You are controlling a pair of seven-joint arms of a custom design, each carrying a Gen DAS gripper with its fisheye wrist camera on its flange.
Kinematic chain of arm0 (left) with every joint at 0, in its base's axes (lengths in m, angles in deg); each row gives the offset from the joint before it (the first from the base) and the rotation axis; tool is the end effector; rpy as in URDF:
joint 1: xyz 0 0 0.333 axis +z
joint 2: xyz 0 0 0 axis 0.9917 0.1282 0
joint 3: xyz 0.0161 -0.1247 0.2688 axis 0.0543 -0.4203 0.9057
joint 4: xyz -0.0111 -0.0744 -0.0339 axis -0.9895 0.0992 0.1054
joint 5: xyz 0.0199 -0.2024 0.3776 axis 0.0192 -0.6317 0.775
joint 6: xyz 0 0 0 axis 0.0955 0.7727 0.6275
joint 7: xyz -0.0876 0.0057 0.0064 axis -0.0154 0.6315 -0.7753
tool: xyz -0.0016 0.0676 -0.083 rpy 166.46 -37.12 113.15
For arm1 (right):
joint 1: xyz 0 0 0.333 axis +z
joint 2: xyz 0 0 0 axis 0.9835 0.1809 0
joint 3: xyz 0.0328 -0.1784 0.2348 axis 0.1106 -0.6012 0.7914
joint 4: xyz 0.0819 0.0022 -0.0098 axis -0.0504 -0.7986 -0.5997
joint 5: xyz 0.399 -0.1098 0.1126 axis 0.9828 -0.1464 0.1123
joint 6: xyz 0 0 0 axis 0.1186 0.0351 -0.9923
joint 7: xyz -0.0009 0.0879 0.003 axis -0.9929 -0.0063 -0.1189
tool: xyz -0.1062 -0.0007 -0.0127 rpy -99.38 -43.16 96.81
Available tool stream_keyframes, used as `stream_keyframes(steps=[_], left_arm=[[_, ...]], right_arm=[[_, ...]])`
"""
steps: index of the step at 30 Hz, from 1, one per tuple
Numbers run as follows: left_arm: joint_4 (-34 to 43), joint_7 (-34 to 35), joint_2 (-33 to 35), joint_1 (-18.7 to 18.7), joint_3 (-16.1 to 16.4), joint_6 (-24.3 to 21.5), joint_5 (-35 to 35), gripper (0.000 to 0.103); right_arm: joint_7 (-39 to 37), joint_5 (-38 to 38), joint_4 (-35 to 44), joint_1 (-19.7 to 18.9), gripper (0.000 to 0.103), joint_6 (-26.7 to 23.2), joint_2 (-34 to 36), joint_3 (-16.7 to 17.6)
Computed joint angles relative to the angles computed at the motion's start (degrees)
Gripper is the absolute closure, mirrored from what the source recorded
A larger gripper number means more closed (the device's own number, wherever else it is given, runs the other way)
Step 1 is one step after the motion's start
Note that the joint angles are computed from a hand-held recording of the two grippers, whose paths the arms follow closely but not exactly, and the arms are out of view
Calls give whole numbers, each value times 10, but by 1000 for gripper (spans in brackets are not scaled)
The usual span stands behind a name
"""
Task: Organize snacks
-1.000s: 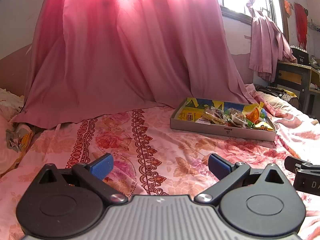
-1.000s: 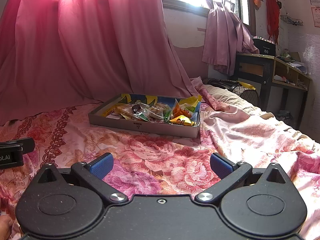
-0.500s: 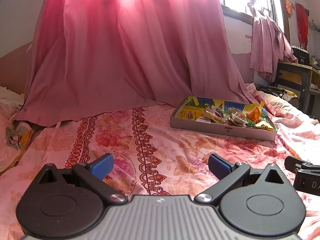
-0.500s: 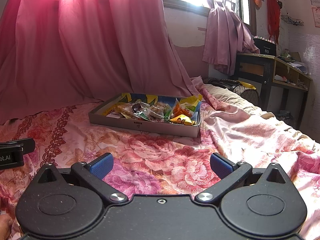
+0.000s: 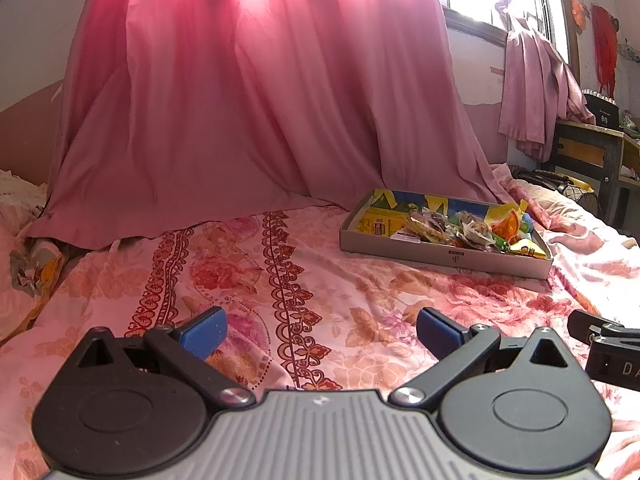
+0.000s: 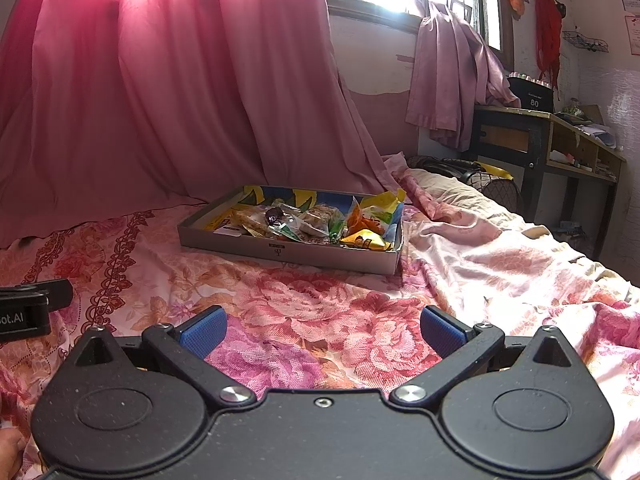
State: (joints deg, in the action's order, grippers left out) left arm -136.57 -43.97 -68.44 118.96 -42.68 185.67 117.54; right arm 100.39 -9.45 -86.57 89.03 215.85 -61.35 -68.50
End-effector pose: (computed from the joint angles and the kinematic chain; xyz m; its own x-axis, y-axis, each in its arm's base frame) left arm 0.4254 -0.2209 0.4282 0.0570 -0.9984 -0.0065 -0.4244 -0.0183 -0.9053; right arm 0.4147 0.0508 0.4151 -0.0612 -0.9977 0.0306 -0.4086 -0.0030 -0.9127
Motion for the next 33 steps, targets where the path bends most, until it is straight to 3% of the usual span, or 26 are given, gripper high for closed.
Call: stream_keyframes(steps=[7,12,17,20,33], left_arm=[[0,9,8,-15,12,-10,4,0],[17,5,24,-42,27,-80,30,0],[14,-22,32,-56,49,-73,61,0],[18,-32,28,-57,48,-86,87,0],[31,-76,73,-108,102,-122,170,0]], right_arm=[[-1,0,0,2,1,0,1,0],[-1,0,0,2,1,0,1,0],[-2,1,1,2,1,0,2,2],[-3,2,2,3,1,0,3,2],[-6,6,3,5,1,1,4,2]])
